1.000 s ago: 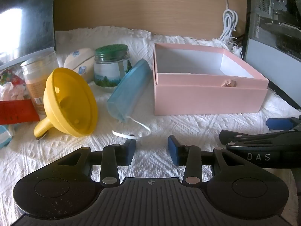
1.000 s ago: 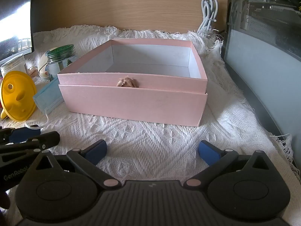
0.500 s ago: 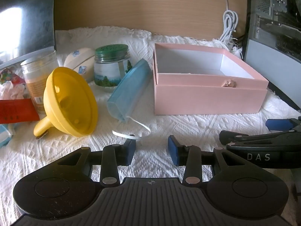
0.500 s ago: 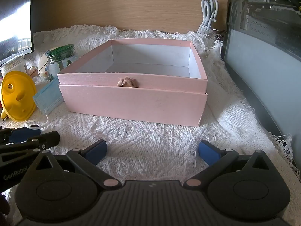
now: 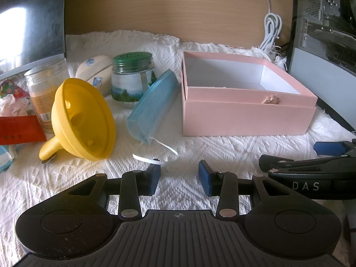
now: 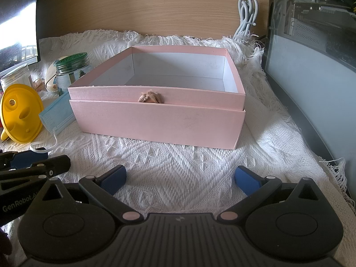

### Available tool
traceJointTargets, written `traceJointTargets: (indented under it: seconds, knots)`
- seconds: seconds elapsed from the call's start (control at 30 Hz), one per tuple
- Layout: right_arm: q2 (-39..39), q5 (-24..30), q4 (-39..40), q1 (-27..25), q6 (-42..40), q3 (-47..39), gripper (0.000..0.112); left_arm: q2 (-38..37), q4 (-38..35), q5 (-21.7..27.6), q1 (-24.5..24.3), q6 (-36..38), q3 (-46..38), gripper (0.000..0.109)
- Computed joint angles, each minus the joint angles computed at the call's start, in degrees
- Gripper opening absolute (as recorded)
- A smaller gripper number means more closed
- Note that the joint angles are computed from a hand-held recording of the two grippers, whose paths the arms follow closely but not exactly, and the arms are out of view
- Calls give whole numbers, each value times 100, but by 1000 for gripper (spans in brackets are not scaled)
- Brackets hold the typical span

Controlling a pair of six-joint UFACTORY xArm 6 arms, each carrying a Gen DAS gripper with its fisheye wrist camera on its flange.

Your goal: Organize soft objects

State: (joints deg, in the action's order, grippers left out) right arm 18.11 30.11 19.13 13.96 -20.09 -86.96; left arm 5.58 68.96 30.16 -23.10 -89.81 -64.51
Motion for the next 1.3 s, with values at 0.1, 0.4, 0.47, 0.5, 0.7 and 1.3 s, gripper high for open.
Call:
traceJointTargets:
  seconds: [0.1,0.4,0.47,0.5,0.7,1.3]
  knots:
    - [2,1,0,-1,0,-3,103,4,3,-5,1,-7,-3,43]
    - [4,6,0,-1,0,-9,103,-35,-8,34,-14,27,33,43]
    - [5,8,0,-2,1,-11,103,-32,-10,42,-18,31,28,43]
    - [5,8,0,-2,1,-11,103,-32,-10,42,-18,31,28,43]
    - [5,9,2,-3,-1,-11,103,-28,-12,60,-22,49,24,43]
    - [3,4,9,-4,-8,-4,103,-23,-11,96,-26,100,17,43]
